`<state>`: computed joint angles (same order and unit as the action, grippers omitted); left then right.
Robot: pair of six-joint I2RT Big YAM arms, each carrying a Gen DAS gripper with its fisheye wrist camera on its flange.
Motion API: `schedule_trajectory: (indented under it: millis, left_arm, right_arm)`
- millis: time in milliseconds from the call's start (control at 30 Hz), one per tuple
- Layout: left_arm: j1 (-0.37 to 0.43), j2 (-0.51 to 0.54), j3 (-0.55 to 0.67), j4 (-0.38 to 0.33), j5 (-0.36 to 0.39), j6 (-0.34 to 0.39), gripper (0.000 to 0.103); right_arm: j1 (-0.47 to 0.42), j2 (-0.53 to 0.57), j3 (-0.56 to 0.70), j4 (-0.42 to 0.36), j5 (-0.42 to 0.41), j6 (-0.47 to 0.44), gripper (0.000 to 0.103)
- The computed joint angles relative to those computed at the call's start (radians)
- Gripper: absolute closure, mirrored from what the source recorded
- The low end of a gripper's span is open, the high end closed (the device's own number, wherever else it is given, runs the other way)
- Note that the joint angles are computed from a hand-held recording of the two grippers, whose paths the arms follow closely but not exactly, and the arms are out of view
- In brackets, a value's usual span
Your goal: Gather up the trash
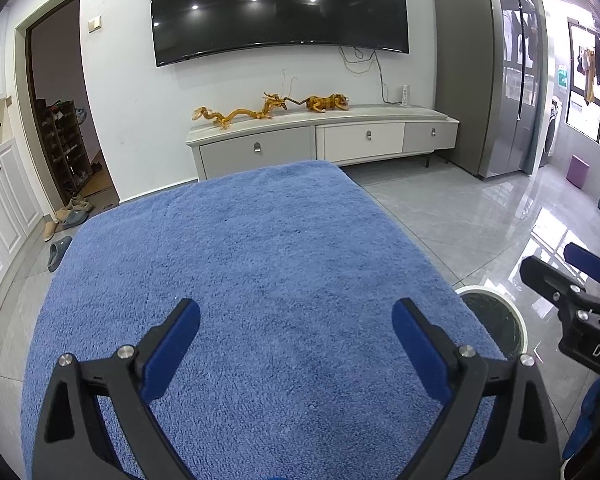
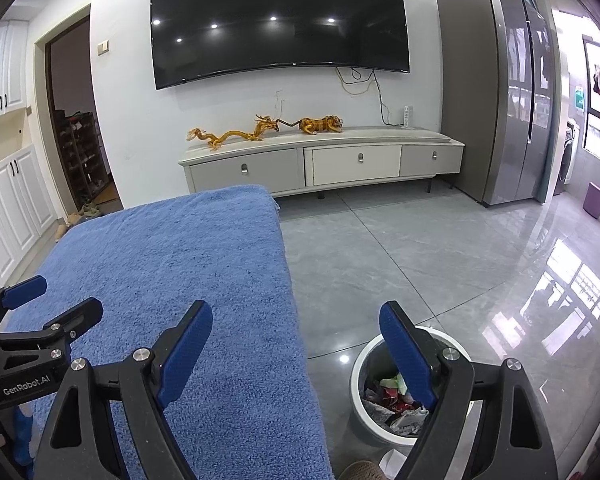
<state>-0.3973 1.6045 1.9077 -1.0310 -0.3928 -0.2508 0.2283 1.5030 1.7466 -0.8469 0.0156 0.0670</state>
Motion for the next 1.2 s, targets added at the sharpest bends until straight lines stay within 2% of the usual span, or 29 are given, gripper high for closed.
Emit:
schedule_trajectory:
  millis: [1200]
  left_arm:
    - [-0.008, -0.008, -0.011, 0.015, 0.007, 0.000, 0.005]
  right_arm:
    - [-0.003, -0.002, -0.009, 0.007, 0.007, 0.018, 0.017]
